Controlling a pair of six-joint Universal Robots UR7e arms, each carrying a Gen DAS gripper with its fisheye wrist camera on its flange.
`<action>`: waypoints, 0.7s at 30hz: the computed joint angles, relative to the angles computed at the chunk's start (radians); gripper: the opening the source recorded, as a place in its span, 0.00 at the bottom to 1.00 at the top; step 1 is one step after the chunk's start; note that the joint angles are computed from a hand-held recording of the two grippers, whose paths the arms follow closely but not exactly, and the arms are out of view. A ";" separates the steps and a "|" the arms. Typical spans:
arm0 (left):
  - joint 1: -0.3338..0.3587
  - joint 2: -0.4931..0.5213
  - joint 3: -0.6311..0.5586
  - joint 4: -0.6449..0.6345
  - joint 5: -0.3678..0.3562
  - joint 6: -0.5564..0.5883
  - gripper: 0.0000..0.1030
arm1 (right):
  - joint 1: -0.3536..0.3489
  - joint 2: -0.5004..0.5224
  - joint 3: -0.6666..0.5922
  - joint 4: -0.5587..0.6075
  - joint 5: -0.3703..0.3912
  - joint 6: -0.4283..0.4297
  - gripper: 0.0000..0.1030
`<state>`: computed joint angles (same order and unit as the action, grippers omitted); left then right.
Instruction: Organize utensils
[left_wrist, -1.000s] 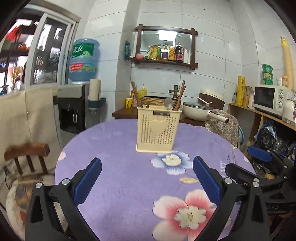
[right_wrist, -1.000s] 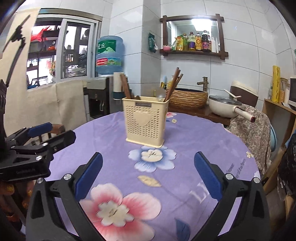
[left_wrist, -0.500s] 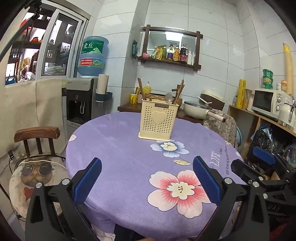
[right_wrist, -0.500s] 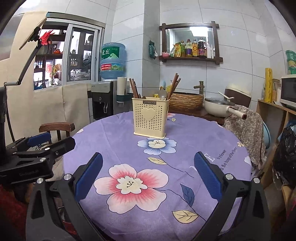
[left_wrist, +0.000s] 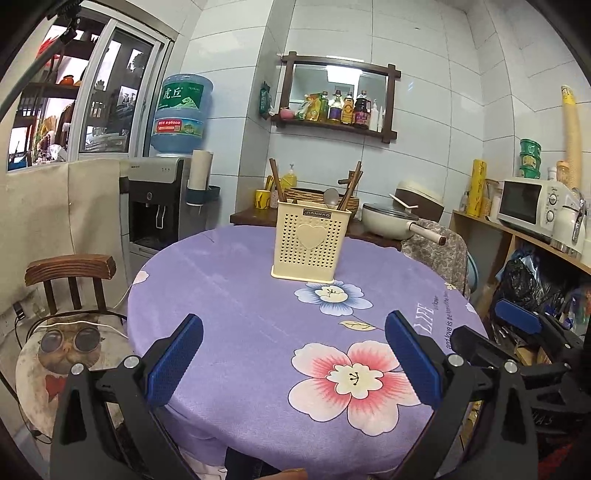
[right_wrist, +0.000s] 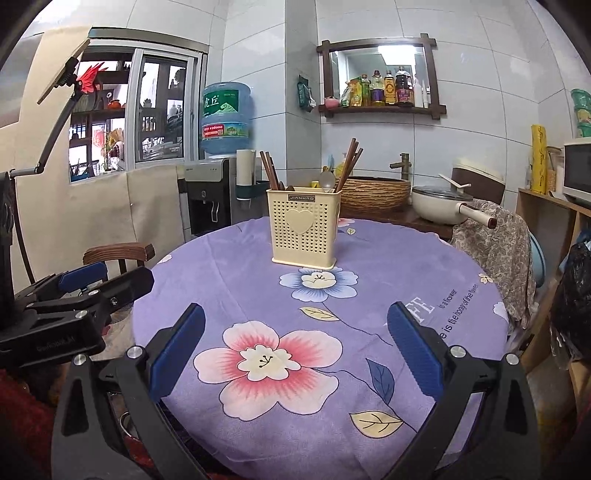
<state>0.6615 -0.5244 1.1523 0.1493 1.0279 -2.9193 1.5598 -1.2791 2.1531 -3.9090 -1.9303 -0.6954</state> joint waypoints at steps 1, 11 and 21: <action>0.000 -0.001 0.001 -0.002 -0.002 0.001 0.94 | 0.001 0.001 0.000 0.000 -0.001 0.000 0.95; 0.000 -0.004 0.003 0.000 -0.004 0.001 0.94 | -0.001 -0.002 0.000 0.009 0.001 -0.003 0.95; 0.001 -0.002 -0.003 0.008 -0.004 -0.002 0.94 | 0.000 0.000 -0.002 0.014 -0.002 -0.003 0.95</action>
